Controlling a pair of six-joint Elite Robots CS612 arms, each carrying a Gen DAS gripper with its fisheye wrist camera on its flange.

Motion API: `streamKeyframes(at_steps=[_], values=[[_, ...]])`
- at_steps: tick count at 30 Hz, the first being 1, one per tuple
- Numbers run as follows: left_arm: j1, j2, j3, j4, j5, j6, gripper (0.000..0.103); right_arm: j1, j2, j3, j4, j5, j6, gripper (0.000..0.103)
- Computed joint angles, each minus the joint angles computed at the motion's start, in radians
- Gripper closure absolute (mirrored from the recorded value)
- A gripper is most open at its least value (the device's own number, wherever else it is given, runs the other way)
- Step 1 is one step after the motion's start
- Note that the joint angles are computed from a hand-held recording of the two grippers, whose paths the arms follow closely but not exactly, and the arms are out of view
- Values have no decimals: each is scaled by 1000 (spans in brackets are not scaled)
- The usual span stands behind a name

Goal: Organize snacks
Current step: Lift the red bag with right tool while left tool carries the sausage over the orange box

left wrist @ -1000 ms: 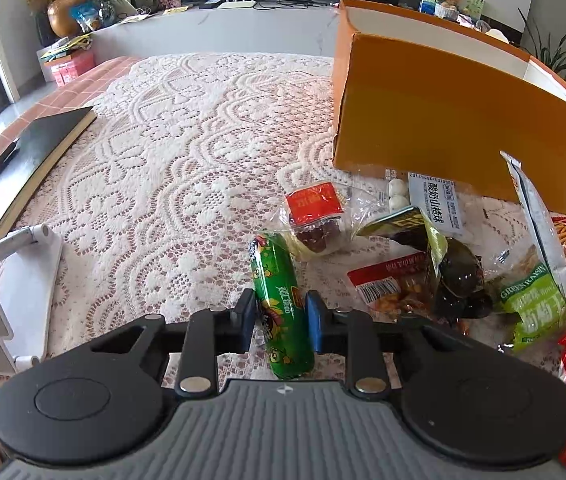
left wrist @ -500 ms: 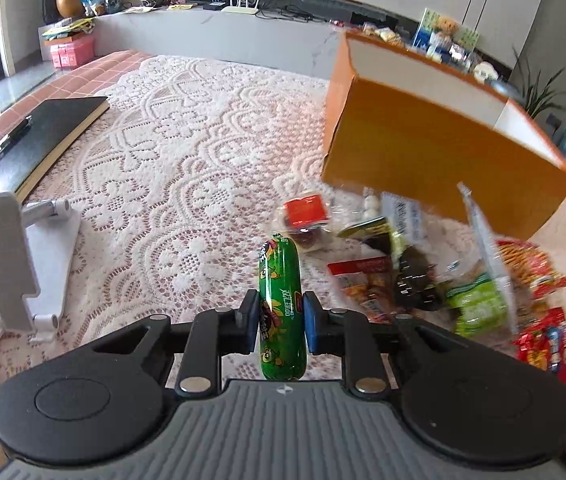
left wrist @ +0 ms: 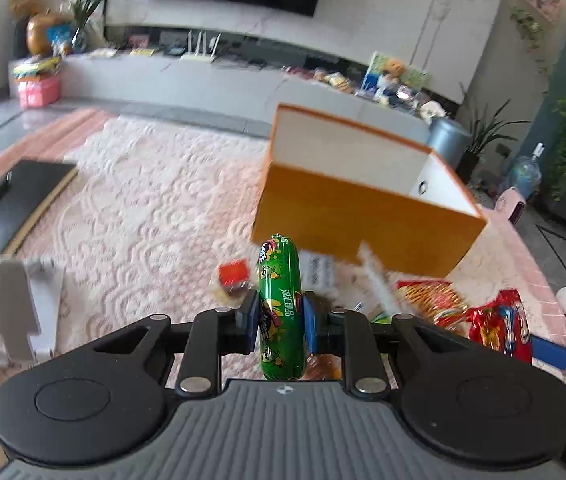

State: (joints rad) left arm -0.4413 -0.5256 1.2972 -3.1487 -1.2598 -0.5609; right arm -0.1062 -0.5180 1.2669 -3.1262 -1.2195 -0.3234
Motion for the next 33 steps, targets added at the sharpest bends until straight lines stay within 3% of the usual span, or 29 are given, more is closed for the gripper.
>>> streamKeyframes(at_steps=[11, 17, 25, 33], values=[[3, 13, -81, -34, -13, 143, 78, 2, 7, -92, -15, 17, 1, 36], [7, 39, -153, -27, 7, 202, 78, 17, 53, -218, 3, -3, 5, 36], [17, 94, -288, 34, -15, 248, 79, 37, 170, -469, 114, -34, -4, 36], [26, 194, -500, 219, -28, 304, 78, 52, 342, -819, 345, -68, -34, 36]])
